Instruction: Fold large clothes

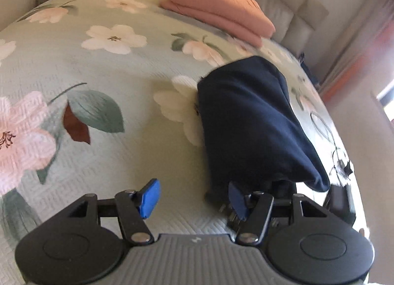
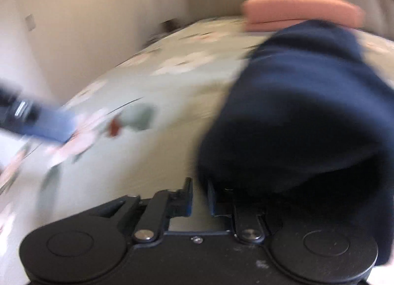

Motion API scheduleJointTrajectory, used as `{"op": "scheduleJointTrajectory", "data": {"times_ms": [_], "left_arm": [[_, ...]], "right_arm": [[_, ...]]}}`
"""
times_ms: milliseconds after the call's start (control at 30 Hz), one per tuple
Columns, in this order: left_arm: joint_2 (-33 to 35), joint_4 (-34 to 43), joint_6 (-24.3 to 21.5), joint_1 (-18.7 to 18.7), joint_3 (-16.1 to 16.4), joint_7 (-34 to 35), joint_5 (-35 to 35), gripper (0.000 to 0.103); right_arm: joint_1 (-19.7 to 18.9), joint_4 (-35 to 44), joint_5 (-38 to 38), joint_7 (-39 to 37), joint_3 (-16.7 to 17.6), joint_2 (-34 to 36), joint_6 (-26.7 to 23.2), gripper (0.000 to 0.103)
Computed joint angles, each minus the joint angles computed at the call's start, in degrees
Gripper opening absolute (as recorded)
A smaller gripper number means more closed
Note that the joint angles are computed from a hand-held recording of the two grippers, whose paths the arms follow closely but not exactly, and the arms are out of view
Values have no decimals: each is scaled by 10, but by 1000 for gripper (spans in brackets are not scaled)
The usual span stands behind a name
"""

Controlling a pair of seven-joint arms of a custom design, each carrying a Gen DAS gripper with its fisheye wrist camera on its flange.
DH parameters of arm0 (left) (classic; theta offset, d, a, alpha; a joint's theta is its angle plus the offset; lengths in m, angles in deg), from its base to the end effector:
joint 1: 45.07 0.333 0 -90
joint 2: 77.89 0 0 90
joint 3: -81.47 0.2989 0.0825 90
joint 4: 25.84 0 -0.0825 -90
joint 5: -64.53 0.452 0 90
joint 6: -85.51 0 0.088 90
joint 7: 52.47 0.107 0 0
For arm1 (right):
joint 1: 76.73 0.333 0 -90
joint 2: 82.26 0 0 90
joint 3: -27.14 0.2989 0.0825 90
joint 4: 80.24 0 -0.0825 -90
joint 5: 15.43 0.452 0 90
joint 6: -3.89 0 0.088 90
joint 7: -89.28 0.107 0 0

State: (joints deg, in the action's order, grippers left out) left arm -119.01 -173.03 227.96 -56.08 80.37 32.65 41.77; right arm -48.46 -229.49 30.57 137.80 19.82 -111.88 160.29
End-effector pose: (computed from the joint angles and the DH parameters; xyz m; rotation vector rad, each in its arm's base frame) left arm 0.4471 -0.0945 0.5323 -2.1222 1.8976 -1.0308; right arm 0.4643 0.1503 0.4352 -1.9588 1.2441 -0.1575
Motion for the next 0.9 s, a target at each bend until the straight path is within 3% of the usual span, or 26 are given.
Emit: {"op": "scheduleJointTrajectory", "data": {"times_ms": [67,167,233,300,367,433,467,500,533,567,600,667,733,800,900], "left_arm": [[5,4,2,-11,20,28,-14,63],[29,22,21,-40,44,86,-57,63],[66,48,55,-74,59,148,-105,63],[123,89,106,-108,64,212,-163,63],[192,137,168,-118,44,240,-193,63],[261,183,224,-102,8,229,-185,63],[289,206,218,-107,9,249,-208,62],[313,231,180,-113,15,282,-239,59],[330,245,134,-107,12,287,-239,50],[336,242,110,-110,10,295,-224,50],[329,223,119,-99,-13,305,-201,50],[300,168,158,-89,-46,304,-160,52],[279,138,179,-89,-52,304,-192,52],[275,134,187,-84,-60,291,-183,52],[270,127,203,-67,-94,248,-76,53]], "right_arm": [[-19,-12,-32,15,11,-25,-25,18],[-79,-42,-98,82,16,-115,-86,18],[-116,-45,-107,105,17,-165,-73,18],[-124,-17,-141,137,9,-146,-13,19],[-139,27,-172,168,16,-85,22,21],[-193,58,-247,238,59,-28,5,21],[-212,66,-281,273,70,-9,-33,22],[-211,67,-287,287,62,1,-74,22],[-208,63,-290,300,52,6,-119,22],[-197,54,-298,317,34,7,-159,20],[-202,32,-286,306,36,-5,-168,18],[-192,4,-285,273,25,-35,-144,16],[-199,7,-291,278,22,-44,-137,13],[-218,23,-314,288,27,-44,-103,14],[-194,102,-302,239,-1,23,-42,22]]}}
